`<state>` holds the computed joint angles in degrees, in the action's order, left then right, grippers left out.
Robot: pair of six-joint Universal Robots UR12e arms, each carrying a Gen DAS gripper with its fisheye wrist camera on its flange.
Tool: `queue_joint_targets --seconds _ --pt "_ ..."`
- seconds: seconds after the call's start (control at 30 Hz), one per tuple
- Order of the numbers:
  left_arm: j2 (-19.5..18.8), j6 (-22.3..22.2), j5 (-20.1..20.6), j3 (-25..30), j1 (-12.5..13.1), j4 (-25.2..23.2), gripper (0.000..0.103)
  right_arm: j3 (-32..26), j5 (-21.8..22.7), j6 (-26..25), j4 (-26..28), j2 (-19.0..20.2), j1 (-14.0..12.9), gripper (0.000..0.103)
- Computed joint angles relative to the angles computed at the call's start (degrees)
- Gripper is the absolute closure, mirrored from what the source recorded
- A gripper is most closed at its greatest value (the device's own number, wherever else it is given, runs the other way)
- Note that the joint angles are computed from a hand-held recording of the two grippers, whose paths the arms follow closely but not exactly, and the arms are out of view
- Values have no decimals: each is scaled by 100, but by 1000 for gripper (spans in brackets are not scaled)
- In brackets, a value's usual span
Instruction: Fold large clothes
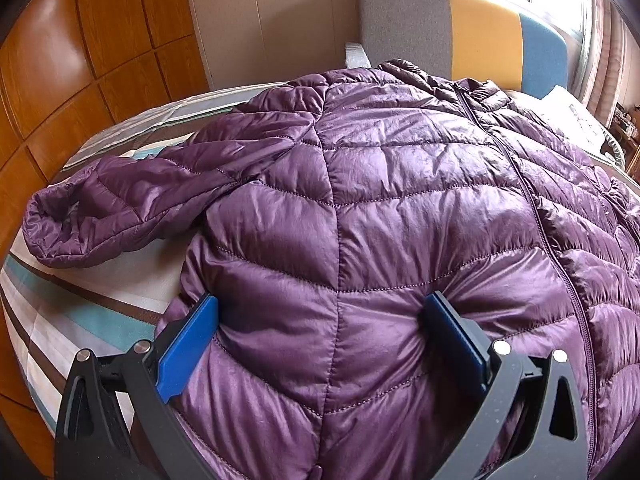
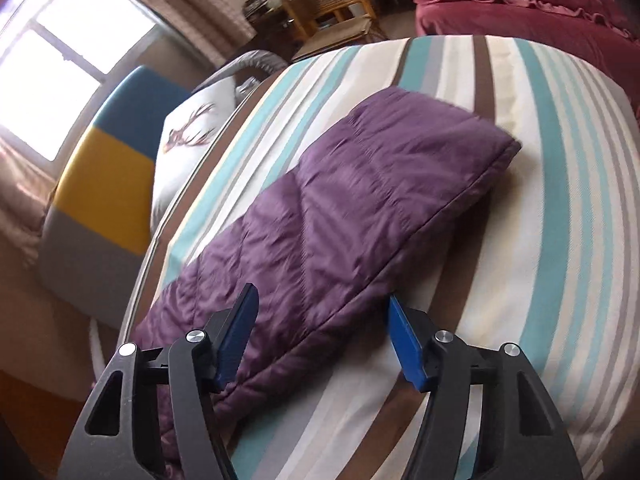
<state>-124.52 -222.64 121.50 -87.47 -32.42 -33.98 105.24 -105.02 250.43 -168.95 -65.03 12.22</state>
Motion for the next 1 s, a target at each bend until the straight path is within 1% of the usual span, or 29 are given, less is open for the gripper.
queue_joint_targets --seconds 0.03,0.07,0.1,0.17,0.23,0.27,0.3,0.33,0.37,0.43,0.53,0.57,0.6,0.63,0.67,0.77,0.83,0.93,0.97,1.0 --pt "1 1 -5 -2 2 6 2 65 15 193 -122 -2 -58 40" --pt "0 -2 -9 -4 1 11 2 188 67 497 -479 14 -140 41" --pt "0 -2 -9 -4 1 11 2 229 36 674 -595 24 -178 45" --pt "-1 0 -15 -2 5 18 2 195 -18 762 -501 34 -231 51" --pt "-5 -1 -14 3 4 14 2 146 -120 756 -324 43 -260 68" --pt "-5 -2 -11 1 3 16 2 143 -107 733 -268 50 -294 80" --pt "-4 -3 -10 0 2 15 2 146 -65 727 -315 67 -310 85" --pt "-4 -3 -10 0 2 15 2 127 -39 686 -357 86 -314 87" --pt "-4 -3 -10 0 2 15 2 93 -29 474 -363 96 -308 91" --pt "-6 -3 -11 5 4 15 2 -77 -235 47 -333 158 -205 92" --pt "-3 -3 -9 -2 4 22 2 -294 -578 -619 -471 211 10 92" --pt "-3 -3 -8 -2 3 18 2 -434 -711 -1011 -529 264 104 92" --pt "-2 -3 -9 -2 4 20 2 -523 -785 -1259 -576 302 165 92" --pt "0 -4 -11 -5 5 26 2 -688 -854 -1664 -615 372 256 92" --pt "0 -4 -11 -5 5 26 2 -789 -883 -1949 -651 415 321 92" --pt "7 -4 -11 -14 5 26 2 -1258 -979 -3035 -734 644 592 92" --pt "9 -7 -22 -17 8 36 2 -1606 -1029 -3895 -798 838 806 92" --pt "9 -18 -53 -31 12 83 2 -2039 -946 -4878 -876 1107 1063 92" --pt "10 -18 -62 -36 16 98 2 -2175 -1029 -5037 -861 1199 1146 92" --pt "14 -20 -62 -46 17 112 2 -2293 -977 -5273 -867 1282 1222 92"
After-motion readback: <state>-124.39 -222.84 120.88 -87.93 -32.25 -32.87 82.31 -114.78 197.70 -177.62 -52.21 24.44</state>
